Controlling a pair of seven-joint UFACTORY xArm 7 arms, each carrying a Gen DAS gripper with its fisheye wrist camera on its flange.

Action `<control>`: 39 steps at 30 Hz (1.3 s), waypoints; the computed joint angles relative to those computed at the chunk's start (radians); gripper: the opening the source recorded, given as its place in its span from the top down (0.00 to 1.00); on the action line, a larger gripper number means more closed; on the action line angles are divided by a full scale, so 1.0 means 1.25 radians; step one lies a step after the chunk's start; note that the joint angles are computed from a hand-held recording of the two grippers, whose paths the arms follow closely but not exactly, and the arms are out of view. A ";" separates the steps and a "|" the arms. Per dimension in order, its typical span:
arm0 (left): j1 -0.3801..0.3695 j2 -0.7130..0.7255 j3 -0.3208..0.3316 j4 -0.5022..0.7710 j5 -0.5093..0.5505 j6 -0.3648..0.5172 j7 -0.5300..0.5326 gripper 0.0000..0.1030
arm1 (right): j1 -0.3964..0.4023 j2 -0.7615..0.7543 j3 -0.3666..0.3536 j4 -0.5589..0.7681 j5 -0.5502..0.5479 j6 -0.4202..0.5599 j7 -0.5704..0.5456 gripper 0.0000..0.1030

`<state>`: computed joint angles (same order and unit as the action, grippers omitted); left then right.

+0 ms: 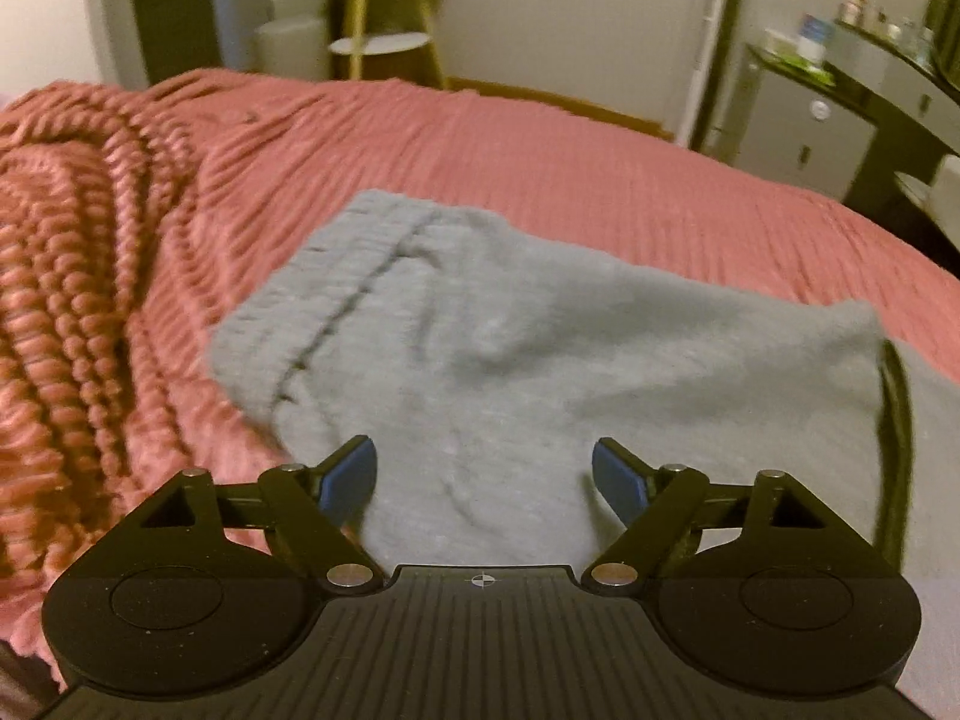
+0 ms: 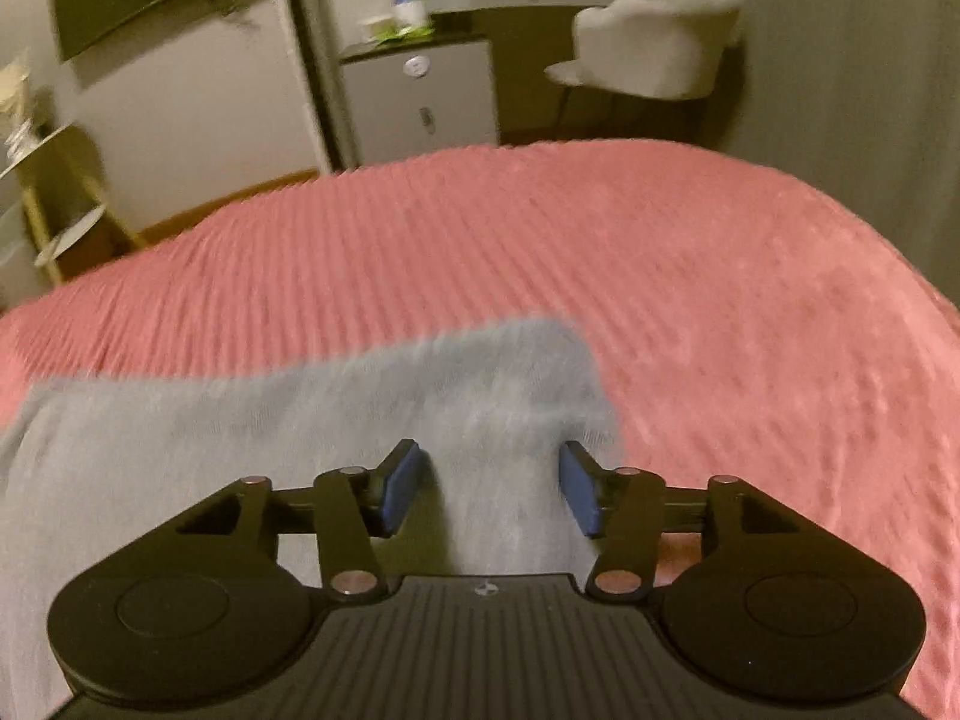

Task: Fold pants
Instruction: 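Grasp the waistband end of the pants with the left gripper and lift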

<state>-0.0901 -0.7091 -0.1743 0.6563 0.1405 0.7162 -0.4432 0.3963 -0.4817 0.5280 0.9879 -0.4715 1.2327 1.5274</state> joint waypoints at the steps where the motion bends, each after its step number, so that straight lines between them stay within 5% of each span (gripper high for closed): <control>1: 0.001 -0.003 0.008 0.002 -0.004 0.005 0.002 0.16 | 0.011 0.007 0.019 0.008 0.005 0.021 -0.004 0.42; 5: -0.034 -0.037 0.092 -0.027 -0.082 -0.024 0.058 0.16 | 0.048 0.046 0.103 0.078 -0.023 0.110 0.040 0.31; 10: -0.038 -0.072 0.152 -0.052 -0.177 -0.005 0.108 0.08 | 0.071 -0.017 0.080 0.017 0.000 -0.135 0.184 0.18; 12: -0.014 -0.064 0.150 -0.045 -0.185 0.029 0.102 0.07 | 0.060 0.013 0.091 0.029 0.002 -0.168 0.184 0.16; 19: -0.029 -0.030 0.246 -0.053 -0.334 0.008 0.157 0.09 | 0.076 0.030 0.075 0.026 0.021 -0.160 0.190 0.13; 34: -0.059 0.046 0.345 -0.067 -0.611 -0.079 0.324 0.35 | 0.097 0.067 0.080 0.065 0.009 -0.112 0.209 0.11; 39: -0.058 0.067 0.368 -0.078 -0.703 -0.092 0.361 0.35 | 0.105 0.068 0.070 0.060 0.008 -0.120 0.207 0.08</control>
